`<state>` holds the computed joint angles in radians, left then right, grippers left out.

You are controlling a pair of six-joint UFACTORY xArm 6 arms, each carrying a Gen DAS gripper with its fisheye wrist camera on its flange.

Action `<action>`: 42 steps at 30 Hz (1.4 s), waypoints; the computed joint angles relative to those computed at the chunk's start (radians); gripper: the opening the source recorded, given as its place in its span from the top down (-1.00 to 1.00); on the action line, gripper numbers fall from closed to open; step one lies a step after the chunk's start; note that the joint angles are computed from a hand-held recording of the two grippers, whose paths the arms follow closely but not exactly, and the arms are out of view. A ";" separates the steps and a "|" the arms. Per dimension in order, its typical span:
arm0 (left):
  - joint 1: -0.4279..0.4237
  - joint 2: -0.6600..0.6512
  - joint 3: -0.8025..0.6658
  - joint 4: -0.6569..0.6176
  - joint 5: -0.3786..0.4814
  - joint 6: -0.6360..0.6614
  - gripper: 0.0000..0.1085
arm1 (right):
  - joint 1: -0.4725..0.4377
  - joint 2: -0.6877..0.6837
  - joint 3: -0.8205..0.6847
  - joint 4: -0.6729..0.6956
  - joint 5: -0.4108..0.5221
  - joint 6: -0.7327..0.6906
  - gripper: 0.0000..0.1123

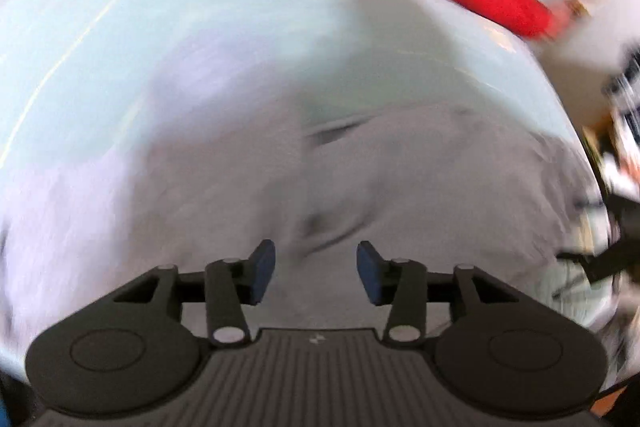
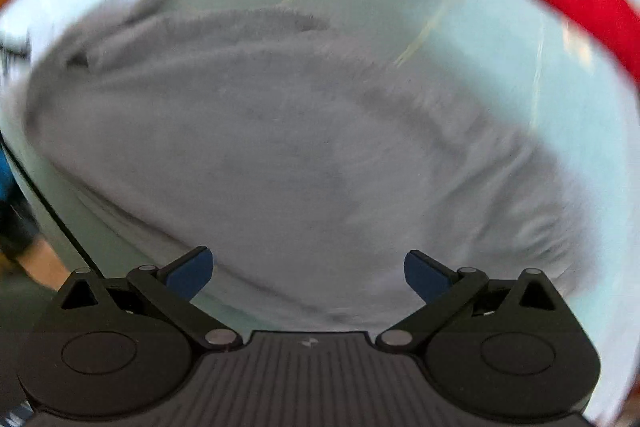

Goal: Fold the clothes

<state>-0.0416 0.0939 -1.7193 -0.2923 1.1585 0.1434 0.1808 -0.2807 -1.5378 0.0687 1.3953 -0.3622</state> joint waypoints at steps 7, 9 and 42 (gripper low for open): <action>-0.180 0.176 -0.154 -0.155 0.054 0.280 0.15 | 0.009 -0.081 0.147 -0.066 -0.125 -0.260 -0.69; -0.228 0.200 -0.174 -0.141 0.056 0.367 0.15 | -0.004 -0.108 0.174 -0.048 -0.126 -0.266 -0.69; -0.178 0.302 -0.339 -0.113 0.240 0.443 0.07 | -0.318 -0.166 0.249 0.646 -0.063 0.434 -0.83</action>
